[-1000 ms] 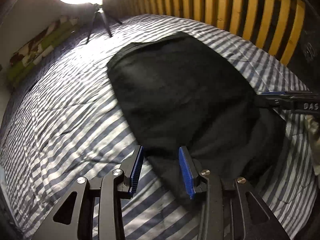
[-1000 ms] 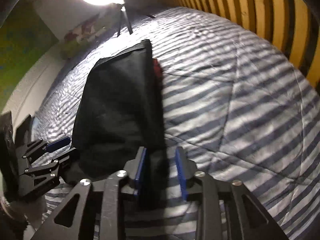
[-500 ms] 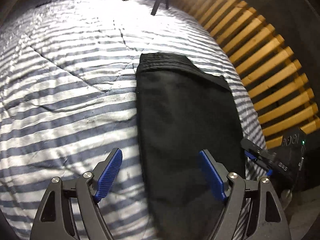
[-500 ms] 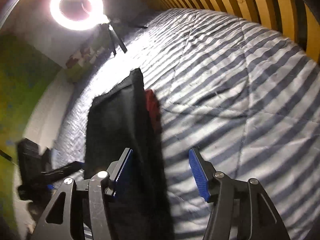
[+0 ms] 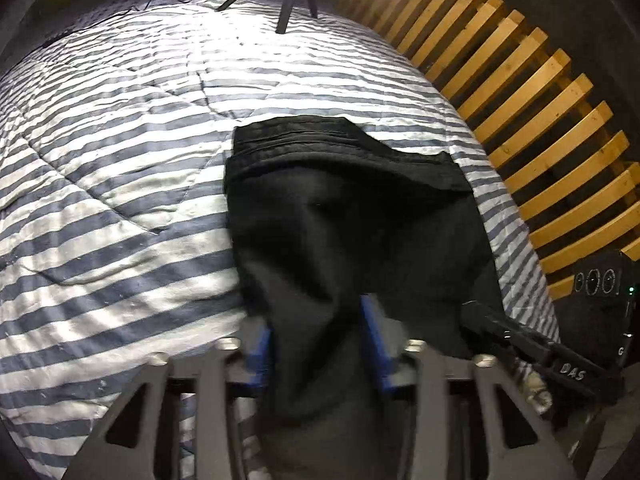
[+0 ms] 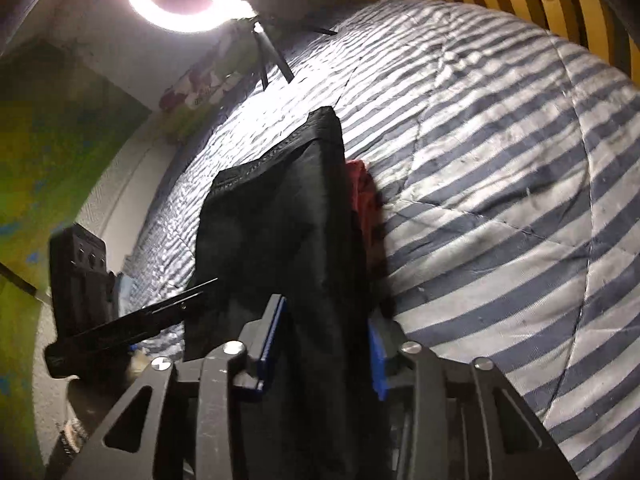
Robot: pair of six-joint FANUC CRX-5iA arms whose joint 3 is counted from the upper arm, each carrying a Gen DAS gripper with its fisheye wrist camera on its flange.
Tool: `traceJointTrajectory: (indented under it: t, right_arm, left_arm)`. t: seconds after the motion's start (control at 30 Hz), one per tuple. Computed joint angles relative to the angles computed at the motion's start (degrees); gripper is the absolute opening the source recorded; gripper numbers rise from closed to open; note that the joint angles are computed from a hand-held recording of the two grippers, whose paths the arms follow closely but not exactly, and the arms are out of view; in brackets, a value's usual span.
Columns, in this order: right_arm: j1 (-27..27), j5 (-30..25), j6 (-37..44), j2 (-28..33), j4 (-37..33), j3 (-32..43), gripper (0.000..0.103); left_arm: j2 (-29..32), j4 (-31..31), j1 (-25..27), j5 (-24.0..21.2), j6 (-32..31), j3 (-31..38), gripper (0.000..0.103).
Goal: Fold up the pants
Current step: 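Grasp the folded trousers with both tools and lift them off the bed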
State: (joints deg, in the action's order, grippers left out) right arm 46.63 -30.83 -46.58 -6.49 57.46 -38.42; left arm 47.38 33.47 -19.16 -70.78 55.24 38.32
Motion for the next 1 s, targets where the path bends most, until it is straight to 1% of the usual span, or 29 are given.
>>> traceJointTrajectory:
  t: [0.03, 0.07, 0.1, 0.13, 0.2, 0.3, 0.43, 0.53, 0.57, 0.63, 0.73, 0.8, 0.9, 1.0]
  right_arm:
    - [-0.7, 1.3, -1.9, -0.1, 1.6, -0.5, 0.026]
    - [-0.9, 2.0, -4.4, -0.5, 3.6, -1.3, 0.021]
    - [-1.2, 2.3, -6.0, -0.8, 5.2, -1.5, 0.019]
    - [-0.8, 1.8, -6.1, -1.1, 5.6, -1.5, 0.015]
    - [0.5, -0.5, -4.7, -0.7, 5.0, -0.2, 0.013]
    - [2.8, -4.4, -0.2, 0.8, 1.6, 3.4, 0.012]
    - [5.1, -6.2, 0.7, 1.3, 2.4, 5.8, 0.011]
    - [7.1, -7.9, 2.6, 3.9, 2.4, 9.9, 0.011]
    - [8.2, -8.5, 2.6, 4.5, 2.7, 10.8, 0.011]
    - [10.1, -10.1, 3.7, 7.3, 3.3, 14.6, 0.011]
    - [12.9, -12.1, 7.3, 12.0, 3.1, 21.3, 0.011]
    - [14.0, -11.4, 8.8, 15.7, 3.9, 26.0, 0.011]
    - [14.1, -8.4, 10.2, 20.0, 4.3, 31.7, 0.011]
    - [14.6, -8.5, 18.7, 26.3, -0.2, 42.2, 0.011]
  left_arm:
    - [-0.7, 0.3, 0.0, 0.9, 0.0, -1.1, 0.03]
    - [-1.8, 0.8, 0.0, 2.4, -0.2, -2.9, 0.025]
    - [-2.5, 1.1, 0.0, 3.3, -0.4, -3.9, 0.02]
    - [-3.4, 1.7, 0.1, 4.0, -1.0, -5.2, 0.018]
    - [-5.0, 3.0, 0.4, 4.9, -2.2, -7.4, 0.012]
    - [-7.9, 4.4, 1.4, 5.3, -3.8, -10.5, 0.009]
    - [-13.7, 6.1, 3.7, 7.3, -7.3, -16.9, 0.009]
    - [-18.3, 8.0, 6.7, 8.1, -9.8, -21.7, 0.008]
    - [-20.3, 8.7, 8.2, 8.4, -10.9, -23.8, 0.008]
    - [-22.6, 9.8, 12.1, 6.7, -13.1, -25.3, 0.008]
    - [-26.0, 10.8, 17.6, 5.4, -15.6, -27.7, 0.008]
    - [-27.0, 12.1, 22.2, 3.0, -17.4, -27.7, 0.008]
    - [-27.8, 13.1, 27.7, 1.1, -18.8, -27.2, 0.008]
    - [-27.7, 14.6, 32.8, -0.2, -20.6, -25.5, 0.008]
